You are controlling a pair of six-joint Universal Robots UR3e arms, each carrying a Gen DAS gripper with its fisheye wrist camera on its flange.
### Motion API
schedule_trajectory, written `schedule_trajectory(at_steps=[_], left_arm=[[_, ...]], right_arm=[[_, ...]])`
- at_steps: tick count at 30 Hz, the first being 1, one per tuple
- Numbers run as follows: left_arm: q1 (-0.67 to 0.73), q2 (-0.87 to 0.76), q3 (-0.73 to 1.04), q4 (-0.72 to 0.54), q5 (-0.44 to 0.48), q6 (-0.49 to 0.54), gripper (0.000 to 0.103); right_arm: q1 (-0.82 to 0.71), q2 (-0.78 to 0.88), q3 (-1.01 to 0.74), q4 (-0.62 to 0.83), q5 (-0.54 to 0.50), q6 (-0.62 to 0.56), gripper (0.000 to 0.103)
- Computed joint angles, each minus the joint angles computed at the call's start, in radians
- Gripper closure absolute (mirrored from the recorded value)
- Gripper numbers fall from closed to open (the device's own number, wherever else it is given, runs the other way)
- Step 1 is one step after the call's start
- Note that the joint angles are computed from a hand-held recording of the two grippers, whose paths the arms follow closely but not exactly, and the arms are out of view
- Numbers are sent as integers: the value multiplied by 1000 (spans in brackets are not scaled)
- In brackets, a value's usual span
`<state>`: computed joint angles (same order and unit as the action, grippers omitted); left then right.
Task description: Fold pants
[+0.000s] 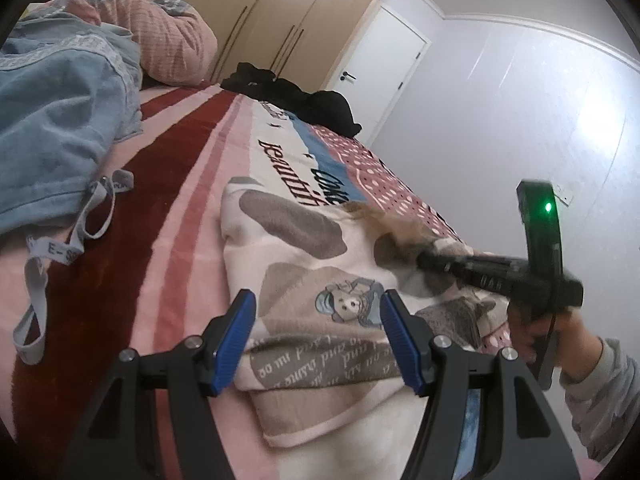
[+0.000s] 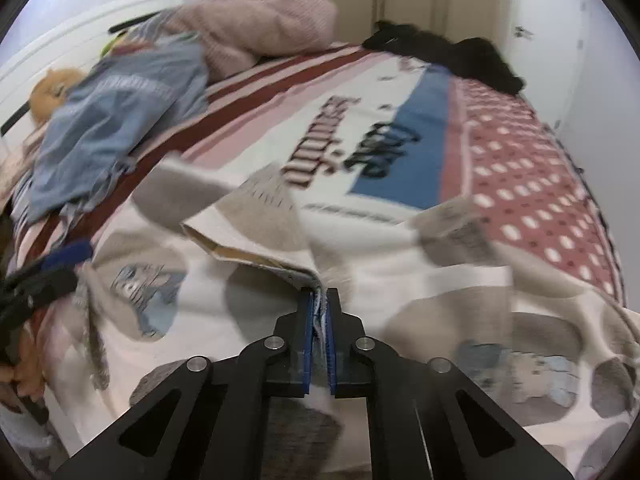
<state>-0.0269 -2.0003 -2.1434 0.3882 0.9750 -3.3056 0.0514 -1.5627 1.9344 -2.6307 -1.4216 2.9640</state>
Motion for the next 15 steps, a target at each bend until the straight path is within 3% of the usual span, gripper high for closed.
schedule_trajectory(at_steps=[4, 9, 15], left_arm=[[2, 10, -12, -20, -19, 40, 42], [4, 23, -17, -29, -39, 67, 39], [-1, 7, 0, -32, -34, 62, 39]], right_arm=[[-64, -41, -2, 26, 48, 5, 103], [-110, -48, -38, 37, 27, 16, 103], [-280, -77, -94, 350, 317, -42, 101]])
